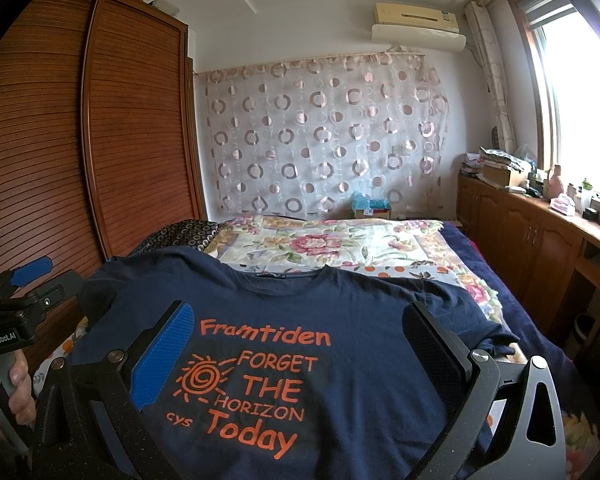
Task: Fold small clothes
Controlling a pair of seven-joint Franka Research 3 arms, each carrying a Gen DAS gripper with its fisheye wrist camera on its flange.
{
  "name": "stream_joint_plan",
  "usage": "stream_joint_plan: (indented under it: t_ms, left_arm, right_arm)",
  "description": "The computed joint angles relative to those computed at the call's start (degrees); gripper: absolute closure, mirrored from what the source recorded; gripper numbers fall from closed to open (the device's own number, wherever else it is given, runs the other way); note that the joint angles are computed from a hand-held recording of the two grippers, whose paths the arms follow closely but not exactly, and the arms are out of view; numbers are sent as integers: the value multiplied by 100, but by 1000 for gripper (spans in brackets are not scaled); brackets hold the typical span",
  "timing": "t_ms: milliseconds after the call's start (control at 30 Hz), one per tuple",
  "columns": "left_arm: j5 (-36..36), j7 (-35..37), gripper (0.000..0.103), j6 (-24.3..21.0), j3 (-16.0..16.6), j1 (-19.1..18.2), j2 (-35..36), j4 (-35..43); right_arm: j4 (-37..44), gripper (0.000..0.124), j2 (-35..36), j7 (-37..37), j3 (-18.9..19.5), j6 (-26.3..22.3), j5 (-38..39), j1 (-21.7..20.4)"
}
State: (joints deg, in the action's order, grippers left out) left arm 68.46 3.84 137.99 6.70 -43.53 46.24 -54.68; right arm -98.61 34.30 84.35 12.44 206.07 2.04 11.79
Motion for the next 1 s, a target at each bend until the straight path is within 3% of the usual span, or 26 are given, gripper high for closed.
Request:
stream_joint_plan:
  t_ms: [533,700,1000]
  left_arm:
    - [38,-22,0,49,-7,10,-45,-73]
    - [-99,124,0,229,-108,140,-214,-350]
    - [-185,105,0,127,-232,396,-533,-1117]
  right_arm:
    - [-27,21,-22,70,66,-35,-145,-83]
    - [90,21,75,165,309,-221,-493,-339]
    - [549,21,392,38,941,-808,-1004,-884]
